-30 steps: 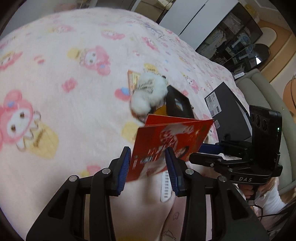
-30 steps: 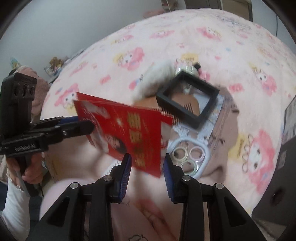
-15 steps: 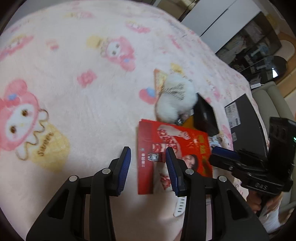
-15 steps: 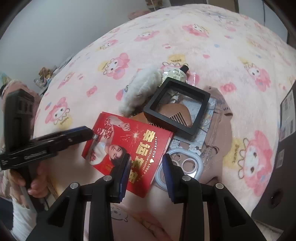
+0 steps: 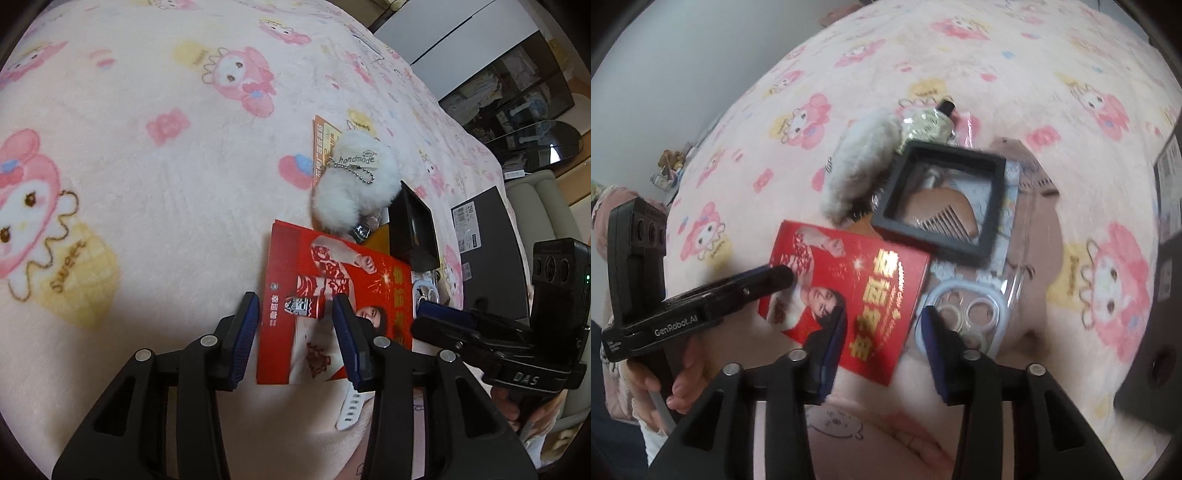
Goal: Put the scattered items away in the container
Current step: 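Lift the red envelopes with both grippers off the bedspread, then carry the red envelopes with both grippers over the black box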
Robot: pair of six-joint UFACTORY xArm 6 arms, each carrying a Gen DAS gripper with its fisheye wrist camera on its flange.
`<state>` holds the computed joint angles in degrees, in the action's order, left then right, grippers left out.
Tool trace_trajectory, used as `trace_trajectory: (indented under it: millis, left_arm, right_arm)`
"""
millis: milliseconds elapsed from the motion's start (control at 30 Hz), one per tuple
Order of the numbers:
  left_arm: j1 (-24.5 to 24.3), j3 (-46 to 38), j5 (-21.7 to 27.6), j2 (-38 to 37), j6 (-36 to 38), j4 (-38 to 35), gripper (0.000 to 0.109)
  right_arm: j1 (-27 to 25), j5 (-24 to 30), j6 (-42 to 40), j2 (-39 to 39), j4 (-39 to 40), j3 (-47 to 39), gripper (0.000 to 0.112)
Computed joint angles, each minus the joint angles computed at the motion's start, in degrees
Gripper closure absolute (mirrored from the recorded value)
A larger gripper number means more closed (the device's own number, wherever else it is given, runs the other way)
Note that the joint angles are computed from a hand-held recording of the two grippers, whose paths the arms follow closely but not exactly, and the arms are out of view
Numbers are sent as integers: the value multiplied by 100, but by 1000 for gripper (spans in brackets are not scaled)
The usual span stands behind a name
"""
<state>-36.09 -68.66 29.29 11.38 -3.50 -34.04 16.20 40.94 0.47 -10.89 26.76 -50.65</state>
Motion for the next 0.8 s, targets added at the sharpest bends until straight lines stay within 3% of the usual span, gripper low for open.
trace_trajectory:
  millis: [233, 367, 633, 800]
  left_arm:
    - [-67, -221, 73, 195, -434, 554, 66]
    - [-96, -151, 30, 90, -513, 685, 66]
    - [-223, 231, -85, -612, -814, 970, 67]
    - [-502, 108, 4, -989, -1016, 1360, 67]
  right_arm:
    - [-198, 274, -469, 325, 900, -176, 66]
    - [-190, 179, -656, 387, 1005, -186, 66]
    - [6, -271, -584, -511, 911, 314, 68]
    - [-54, -218, -214, -1460, 600, 622, 69]
